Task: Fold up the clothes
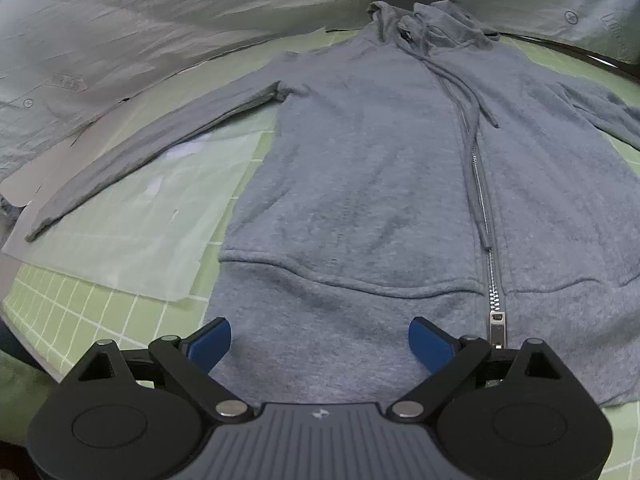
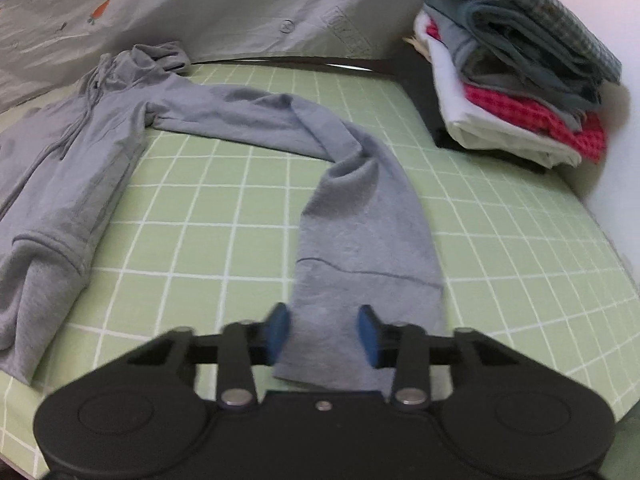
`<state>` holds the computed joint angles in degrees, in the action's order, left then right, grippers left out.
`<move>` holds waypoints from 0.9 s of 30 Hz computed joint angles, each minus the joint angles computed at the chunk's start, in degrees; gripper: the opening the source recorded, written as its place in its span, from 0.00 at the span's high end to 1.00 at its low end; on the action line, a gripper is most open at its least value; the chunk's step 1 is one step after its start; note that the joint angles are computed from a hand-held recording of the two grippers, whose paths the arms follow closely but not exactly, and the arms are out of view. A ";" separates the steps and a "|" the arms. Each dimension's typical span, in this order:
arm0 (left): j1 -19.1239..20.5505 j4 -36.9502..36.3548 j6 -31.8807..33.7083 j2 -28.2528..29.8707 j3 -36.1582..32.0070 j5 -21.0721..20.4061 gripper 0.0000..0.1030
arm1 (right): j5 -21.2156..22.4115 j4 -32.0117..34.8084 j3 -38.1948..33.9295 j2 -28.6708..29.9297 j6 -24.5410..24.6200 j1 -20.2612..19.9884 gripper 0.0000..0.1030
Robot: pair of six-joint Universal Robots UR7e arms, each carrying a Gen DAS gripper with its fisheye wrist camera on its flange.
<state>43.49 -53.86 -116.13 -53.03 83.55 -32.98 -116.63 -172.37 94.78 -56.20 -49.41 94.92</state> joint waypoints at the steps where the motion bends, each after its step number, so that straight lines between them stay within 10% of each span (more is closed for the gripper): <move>1: -0.03 1.29 -0.25 0.67 -0.79 -0.04 0.07 | -0.23 0.01 -0.16 -0.08 -0.05 -0.07 0.88; 10: 0.01 8.41 -1.27 4.42 -5.34 -0.54 0.07 | 3.05 -3.78 -6.94 -0.63 2.63 -0.35 0.98; 16: 0.54 7.89 -1.96 4.68 -6.31 -1.58 0.07 | 1.97 -4.85 -25.81 6.94 0.12 -1.56 0.97; 21: 1.10 11.11 -1.70 6.57 -9.31 -2.32 0.04 | -8.82 1.22 -44.59 17.31 2.54 -2.87 0.73; 27: 1.62 15.42 -3.50 8.95 -12.97 -3.70 0.01 | -7.19 3.68 -34.98 11.75 16.38 -4.92 0.47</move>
<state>45.11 -38.44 -119.63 -44.08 70.58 -36.68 -123.82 -168.69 59.81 -44.44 -33.03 90.00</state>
